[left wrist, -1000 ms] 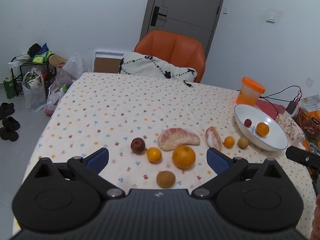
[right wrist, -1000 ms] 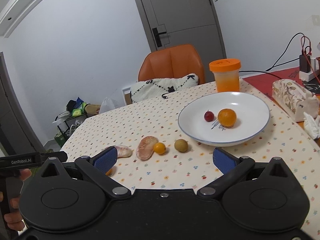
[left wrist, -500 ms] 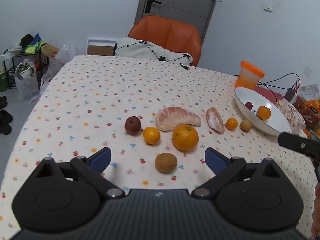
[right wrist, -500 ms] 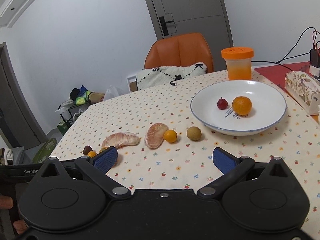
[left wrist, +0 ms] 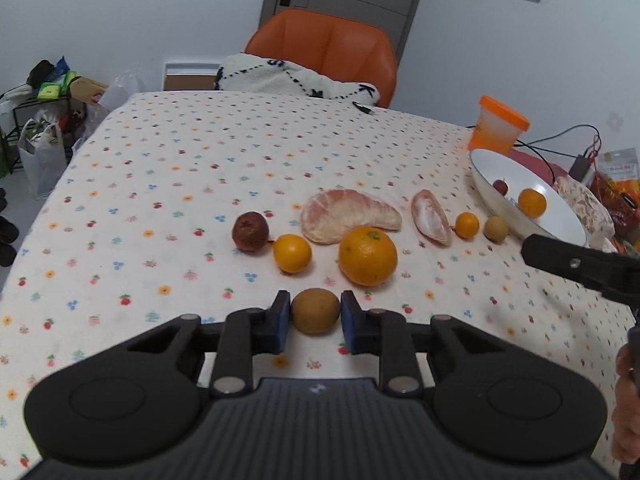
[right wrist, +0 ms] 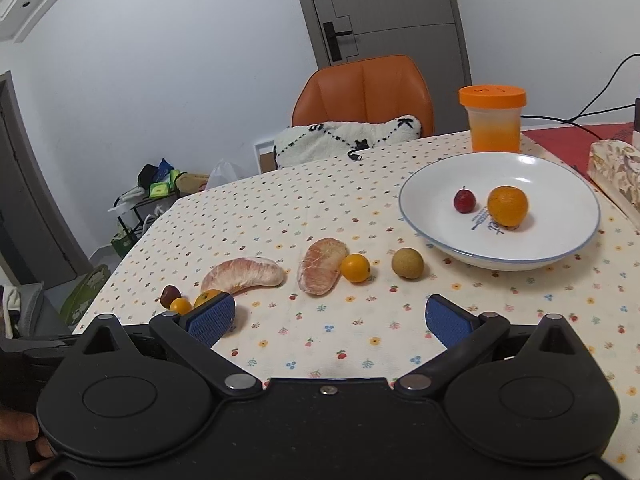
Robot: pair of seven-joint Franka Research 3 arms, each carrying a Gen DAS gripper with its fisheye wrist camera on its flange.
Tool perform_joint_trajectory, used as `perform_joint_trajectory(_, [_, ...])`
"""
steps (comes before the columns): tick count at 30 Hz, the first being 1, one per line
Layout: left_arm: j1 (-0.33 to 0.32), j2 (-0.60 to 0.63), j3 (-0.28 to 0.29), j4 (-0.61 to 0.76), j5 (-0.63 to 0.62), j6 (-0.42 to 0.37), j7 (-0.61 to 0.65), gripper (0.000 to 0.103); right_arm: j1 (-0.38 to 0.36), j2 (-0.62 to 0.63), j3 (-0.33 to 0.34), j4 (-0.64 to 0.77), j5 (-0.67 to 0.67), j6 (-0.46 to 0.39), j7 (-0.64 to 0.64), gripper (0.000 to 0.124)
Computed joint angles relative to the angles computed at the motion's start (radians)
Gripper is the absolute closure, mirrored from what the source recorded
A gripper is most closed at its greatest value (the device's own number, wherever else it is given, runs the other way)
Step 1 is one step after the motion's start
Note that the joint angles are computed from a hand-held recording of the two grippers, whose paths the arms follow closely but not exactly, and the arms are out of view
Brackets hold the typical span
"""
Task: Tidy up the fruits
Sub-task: 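Grasp the brown kiwi with the left tool while the right tool grasps a small mandarin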
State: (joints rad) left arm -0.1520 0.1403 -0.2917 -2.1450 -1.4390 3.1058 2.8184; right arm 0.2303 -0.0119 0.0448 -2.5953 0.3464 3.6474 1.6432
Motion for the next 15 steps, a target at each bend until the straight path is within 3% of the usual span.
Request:
perform_joint_trajectory(3, [0.005, -0.006, 0.007, 0.013, -0.07, -0.016, 0.061, 0.078, 0.003, 0.027, 0.003, 0.031, 0.039, -0.005, -0.037, 0.022])
perform_joint_trajectory(6, [-0.003, 0.0, 0.023, 0.027, -0.086, -0.013, 0.062, 0.078, 0.015, 0.06, 0.004, 0.074, 0.12, -0.017, -0.13, 0.037])
perform_joint_trajectory(9, [-0.003, 0.009, 0.033, 0.04, -0.087, -0.01, 0.055, 0.078, 0.001, 0.086, -0.003, 0.108, 0.095, -0.054, -0.115, 0.053])
perform_joint_trajectory(15, [0.002, 0.036, 0.037, 0.071, -0.094, 0.014, 0.05, 0.078, 0.0, 0.144, -0.014, 0.173, 0.123, -0.067, -0.129, 0.072])
